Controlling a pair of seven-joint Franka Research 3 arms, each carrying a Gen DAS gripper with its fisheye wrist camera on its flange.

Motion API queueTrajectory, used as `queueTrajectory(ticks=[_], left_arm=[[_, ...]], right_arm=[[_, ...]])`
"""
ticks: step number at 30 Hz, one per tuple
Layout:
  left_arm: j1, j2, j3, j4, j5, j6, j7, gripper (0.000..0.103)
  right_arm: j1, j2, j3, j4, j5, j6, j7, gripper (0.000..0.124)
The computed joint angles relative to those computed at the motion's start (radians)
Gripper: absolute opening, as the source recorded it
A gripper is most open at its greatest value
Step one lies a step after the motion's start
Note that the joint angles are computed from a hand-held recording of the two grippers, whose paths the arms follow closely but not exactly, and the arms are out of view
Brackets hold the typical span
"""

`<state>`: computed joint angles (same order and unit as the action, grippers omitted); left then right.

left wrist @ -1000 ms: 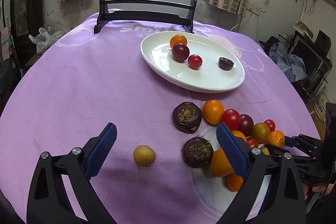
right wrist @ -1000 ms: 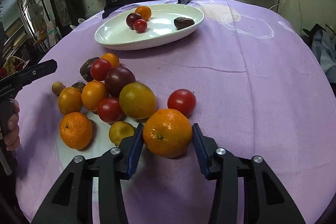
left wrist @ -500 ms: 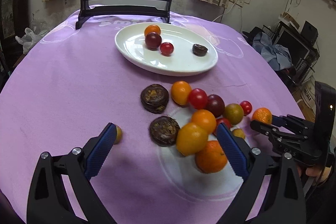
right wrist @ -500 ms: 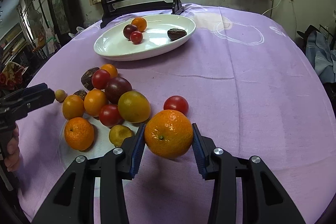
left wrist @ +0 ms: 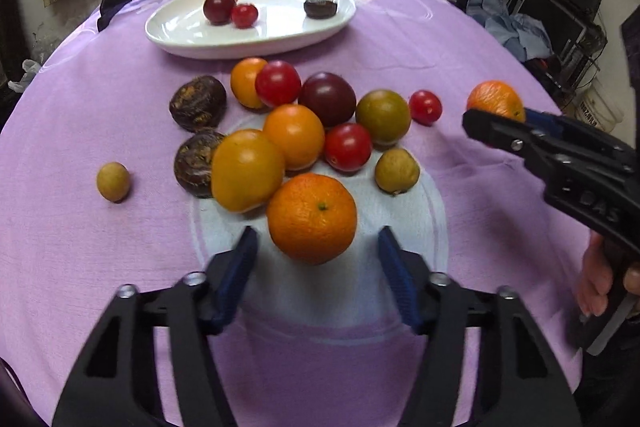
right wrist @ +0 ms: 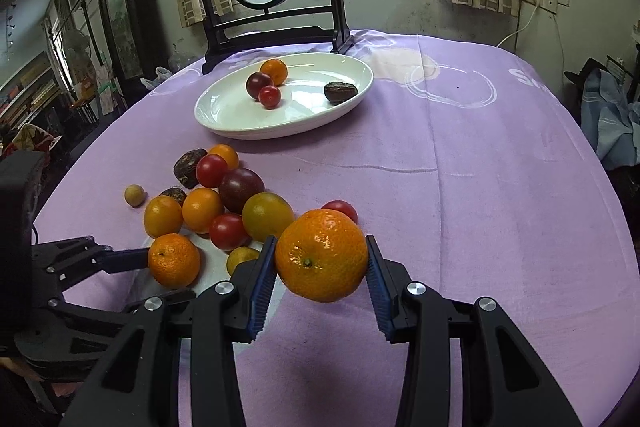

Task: Organize fruits
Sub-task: 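Grasp a mandarin with the right tool while the left tool grasps another mandarin, then carry both mandarins to the plate and release them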

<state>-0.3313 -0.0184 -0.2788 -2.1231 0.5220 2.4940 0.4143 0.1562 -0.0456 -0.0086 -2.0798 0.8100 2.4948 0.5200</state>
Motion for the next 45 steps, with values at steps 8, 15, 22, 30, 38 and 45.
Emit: queueTrajectory(ticks=[8, 15, 22, 30, 38, 45], left_arm=[[-0.003, 0.025, 0.007, 0.037, 0.031, -0.035, -0.042, 0.043], [0.005, -0.037, 0.008, -0.026, -0.047, 0.033, 0.052, 0.042], [0.044, -0.131, -0.001, -0.05, 0.037, 0.055, 0.036, 0.042], [0.114, -0.092, 0.021, 0.055, 0.143, 0.0, 0.042, 0.042], [0.156, 0.049, 0.079, 0.189, 0.124, -0.005, 0.071, 0.042], [0.159, 0.179, 0.116, 0.304, 0.09, -0.033, 0.129, 0.043]], right_arm=[[0.0, -0.011, -0.003, -0.005, 0.016, -0.015, -0.021, 0.043], [0.002, -0.004, -0.001, -0.005, 0.011, -0.007, -0.007, 0.043], [-0.001, 0.004, 0.0, 0.017, 0.03, -0.028, 0.026, 0.043], [0.023, 0.055, 0.026, 0.131, 0.025, 0.007, 0.019, 0.043], [0.049, 0.218, 0.077, 0.331, -0.04, 0.011, 0.107, 0.043], [0.075, 0.373, 0.095, 0.498, -0.209, -0.028, 0.27, 0.044]])
